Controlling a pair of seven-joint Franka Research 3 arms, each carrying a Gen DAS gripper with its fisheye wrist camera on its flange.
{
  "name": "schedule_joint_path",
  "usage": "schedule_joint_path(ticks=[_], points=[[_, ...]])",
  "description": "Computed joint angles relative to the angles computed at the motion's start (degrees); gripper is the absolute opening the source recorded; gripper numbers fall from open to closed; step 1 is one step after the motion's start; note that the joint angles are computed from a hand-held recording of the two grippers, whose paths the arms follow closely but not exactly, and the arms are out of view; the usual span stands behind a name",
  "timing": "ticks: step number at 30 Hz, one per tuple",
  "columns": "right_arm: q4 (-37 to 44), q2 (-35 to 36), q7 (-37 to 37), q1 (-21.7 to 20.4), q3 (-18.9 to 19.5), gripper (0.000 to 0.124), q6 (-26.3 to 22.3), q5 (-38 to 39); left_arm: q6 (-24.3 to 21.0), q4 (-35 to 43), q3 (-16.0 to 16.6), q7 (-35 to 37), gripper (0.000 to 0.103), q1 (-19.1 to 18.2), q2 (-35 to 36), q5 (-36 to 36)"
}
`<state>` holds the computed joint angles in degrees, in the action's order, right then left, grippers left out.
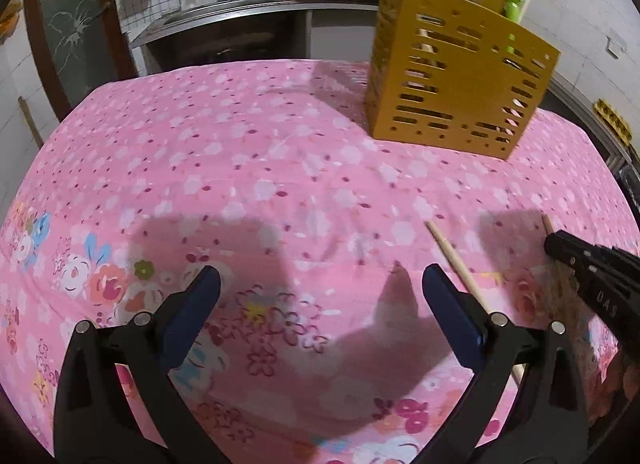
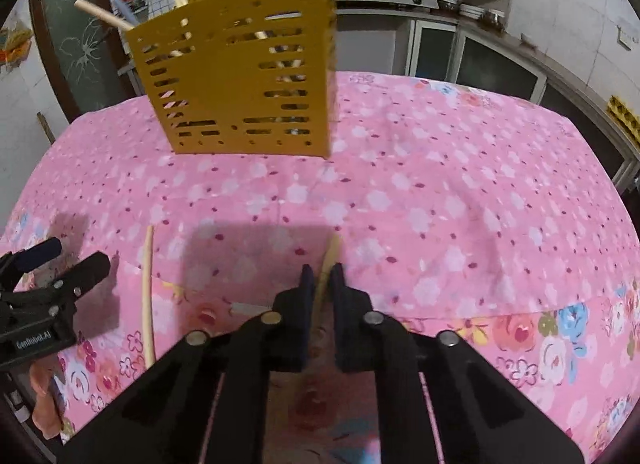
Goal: Organize utensils
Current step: 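Move both tools back to the last chopsticks on the cloth, then close the left tool on a chopstick while the right tool grasps another chopstick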
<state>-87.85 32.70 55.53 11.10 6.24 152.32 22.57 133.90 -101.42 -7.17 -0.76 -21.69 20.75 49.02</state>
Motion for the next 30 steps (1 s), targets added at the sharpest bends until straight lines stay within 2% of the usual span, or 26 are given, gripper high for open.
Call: schedule_joint_path(ticks=[9,13,15,19,23,24,27,30], points=[[1.53,0.79,1.54,-1.34,-0.85,0.006,-1.23,0.64,2.11,2.88,-0.41,1.60,0.096,-0.23,1.42,-1.88],[1.97,1.02,1.95,-1.70,-0.89,0.006,-1.59,0.66,1.10,7.69,-0.49,4.72,0.082,-0.68,4.70,-4.87],[2.11,1.20,2.26,-1.60,-1.29,0.006,-1.02,0.13,0.62,9.81,-0.38,6.36,0.064,-0.77,6.29,-6.75],[2.16,1.30,2.24,-2.33,-0.92,0.006,-1.30,0.62,-0.78,14.27,0.39,8.03,0.054,-1.72,9.32,-9.20],[2.79,1.58,2.51,-2.21,-1.14,0.006,-2.30,0.14,-4.04,18.88,0.93,10.83,0.030,-2.82,11.93,-10.76],[3.26,1.77,2.74,-2.15,-1.28,0.006,-2.94,-0.13,-3.87,19.38,0.99,11.36,0.020,-2.77,12.25,-11.18],[5.83,2.89,3.76,-2.14,-1.61,0.006,-5.98,-0.81,-3.07,20.03,0.93,13.09,0.012,-2.05,12.62,-13.20],[8.40,4.03,5.15,-1.63,-2.30,0.006,-8.65,-2.18,-3.52,21.80,0.97,15.29,0.012,-1.82,13.62,-14.65]])
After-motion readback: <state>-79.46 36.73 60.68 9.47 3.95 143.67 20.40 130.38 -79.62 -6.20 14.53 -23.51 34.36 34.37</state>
